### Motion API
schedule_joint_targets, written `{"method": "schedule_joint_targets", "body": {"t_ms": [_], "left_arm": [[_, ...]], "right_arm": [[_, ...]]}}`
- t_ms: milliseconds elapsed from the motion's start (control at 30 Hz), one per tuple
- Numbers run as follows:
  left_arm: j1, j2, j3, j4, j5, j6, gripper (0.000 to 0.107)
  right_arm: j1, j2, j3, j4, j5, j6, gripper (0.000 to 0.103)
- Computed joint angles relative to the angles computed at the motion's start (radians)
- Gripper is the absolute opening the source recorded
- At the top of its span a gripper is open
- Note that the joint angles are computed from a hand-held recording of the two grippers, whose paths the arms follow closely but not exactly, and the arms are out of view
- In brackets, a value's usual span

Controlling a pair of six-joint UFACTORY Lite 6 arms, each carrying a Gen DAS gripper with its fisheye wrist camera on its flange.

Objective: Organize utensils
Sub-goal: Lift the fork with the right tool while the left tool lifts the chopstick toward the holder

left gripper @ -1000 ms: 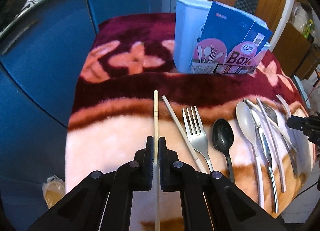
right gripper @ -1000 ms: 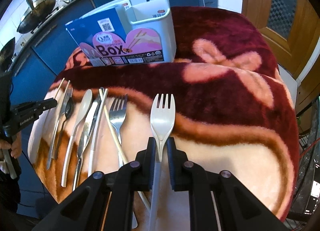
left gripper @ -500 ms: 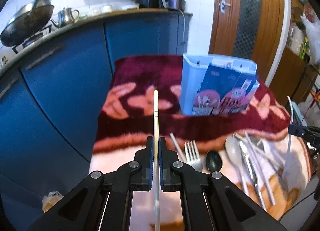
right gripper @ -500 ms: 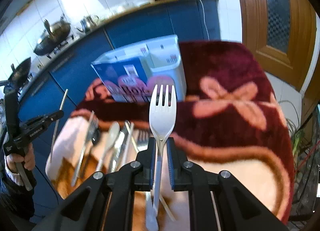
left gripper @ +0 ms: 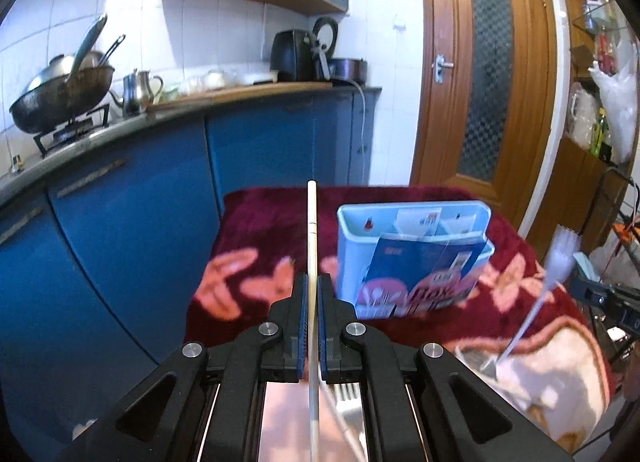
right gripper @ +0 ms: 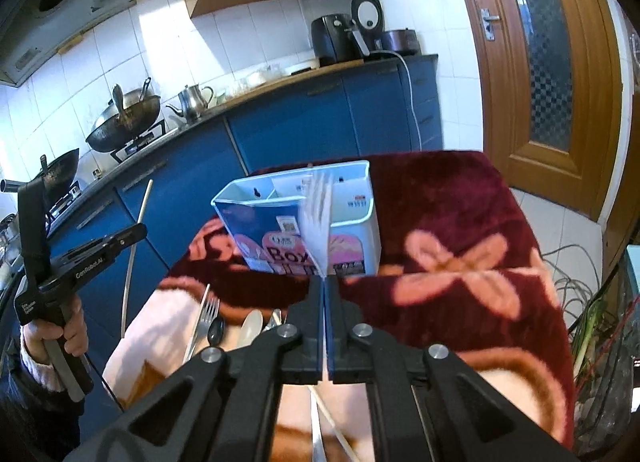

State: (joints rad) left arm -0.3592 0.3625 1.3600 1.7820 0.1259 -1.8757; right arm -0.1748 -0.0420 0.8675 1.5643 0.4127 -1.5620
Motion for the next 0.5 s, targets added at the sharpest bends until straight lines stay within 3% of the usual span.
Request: {"method": "schedule_joint_targets", "body": {"t_ms": [300, 500], "left_arm": [[-0.024, 0.058, 0.082, 0.034, 0.008, -0.061, 0.004], [-0.006, 0.085, 0.08, 0.135, -0.027, -0.186, 0.004]], "right_arm": [[0.001, 0.017, 0.017, 0.004, 0.0, 0.0, 0.002], [-0.004, 0.169, 0.143, -0.337, -0.018, 0.347, 0.004]]}}
